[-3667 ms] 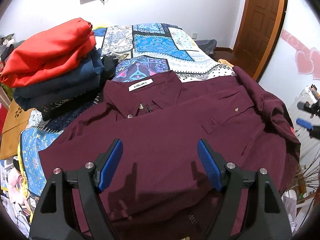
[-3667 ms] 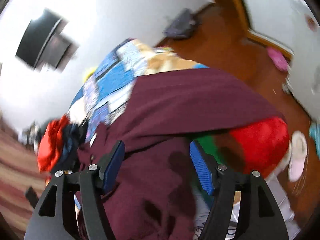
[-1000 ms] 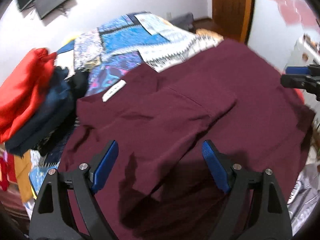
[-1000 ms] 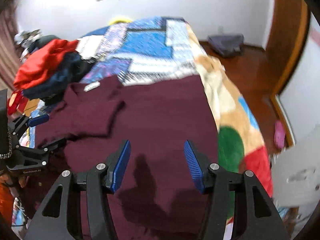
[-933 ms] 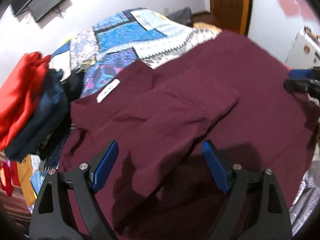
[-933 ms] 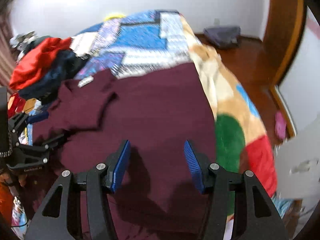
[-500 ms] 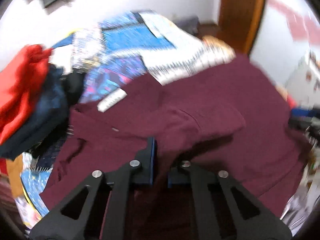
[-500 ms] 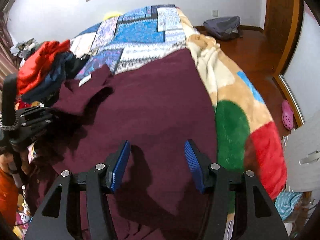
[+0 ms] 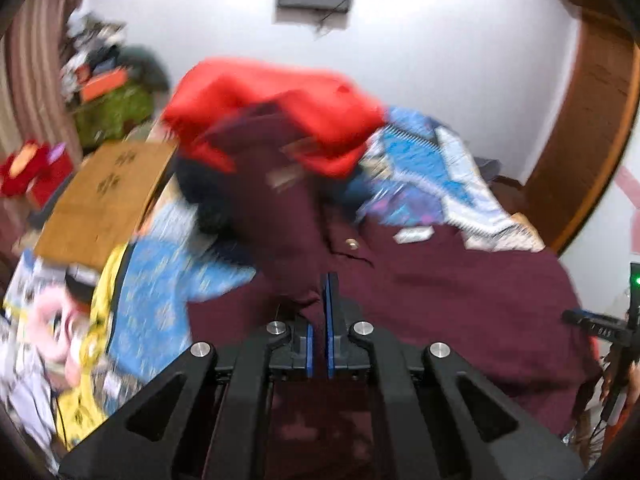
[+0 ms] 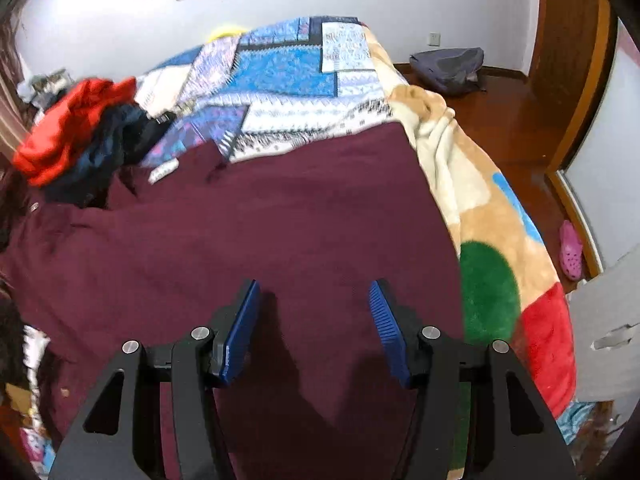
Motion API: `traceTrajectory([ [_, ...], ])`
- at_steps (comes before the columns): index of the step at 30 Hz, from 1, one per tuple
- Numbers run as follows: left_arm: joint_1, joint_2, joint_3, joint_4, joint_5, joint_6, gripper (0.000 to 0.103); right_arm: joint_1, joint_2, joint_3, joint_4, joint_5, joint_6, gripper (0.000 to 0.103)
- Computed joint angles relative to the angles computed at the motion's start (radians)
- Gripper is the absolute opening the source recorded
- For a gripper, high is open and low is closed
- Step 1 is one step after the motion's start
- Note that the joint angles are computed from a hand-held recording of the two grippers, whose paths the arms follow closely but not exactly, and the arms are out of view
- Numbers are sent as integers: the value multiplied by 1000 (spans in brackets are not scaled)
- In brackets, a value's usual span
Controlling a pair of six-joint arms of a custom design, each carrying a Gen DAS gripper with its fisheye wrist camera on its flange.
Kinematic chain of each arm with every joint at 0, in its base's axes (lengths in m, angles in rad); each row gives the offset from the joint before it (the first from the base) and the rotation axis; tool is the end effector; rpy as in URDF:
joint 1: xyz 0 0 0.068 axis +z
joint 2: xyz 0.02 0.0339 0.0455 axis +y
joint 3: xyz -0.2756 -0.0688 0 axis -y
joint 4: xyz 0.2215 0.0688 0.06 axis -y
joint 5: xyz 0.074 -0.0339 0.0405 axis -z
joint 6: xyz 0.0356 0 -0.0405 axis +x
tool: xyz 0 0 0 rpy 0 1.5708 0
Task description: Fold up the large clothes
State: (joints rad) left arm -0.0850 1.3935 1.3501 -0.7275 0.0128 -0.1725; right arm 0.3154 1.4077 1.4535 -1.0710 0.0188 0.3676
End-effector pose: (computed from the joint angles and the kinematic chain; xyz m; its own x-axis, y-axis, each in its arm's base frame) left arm 0.2729 -0.0237 0.3587 -0.7001 -0.1126 -0.7051 -0.0265 0.9909 -0.1319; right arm 0.2385 0.0771 0.3618 -0.8665 0.0952 -0.4900 0.0113 0.9851 0.1715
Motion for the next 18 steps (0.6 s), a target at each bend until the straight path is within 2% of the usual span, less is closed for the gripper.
traceTrajectory([
  [2,61,-24,-111,-2,55,-4,11,34,-8,-14,13,41,-5,61],
  [4,113,-15,-190,-20,127,-6,16,47,-8,-7,7,37,-11,64],
  [5,146,2,-234,-31,184,-5,17,56,-4,0,0,47,-8,64],
  [8,222,12,-355,-19,321,0,28,82,11,17,-21,87,-1,65],
  [9,239,-9,-373,-15,319,-4,43,88,14,21,-27,97,-1,65],
  [10,238,-27,-372,-21,274,-20,63,94,19,27,-35,107,-1,65],
  [12,232,-56,-355,-43,169,-29,66,98,30,42,-50,117,-2,65],
  [18,356,-43,-276,-86,136,67,66,71,45,78,-81,77,-15,65],
])
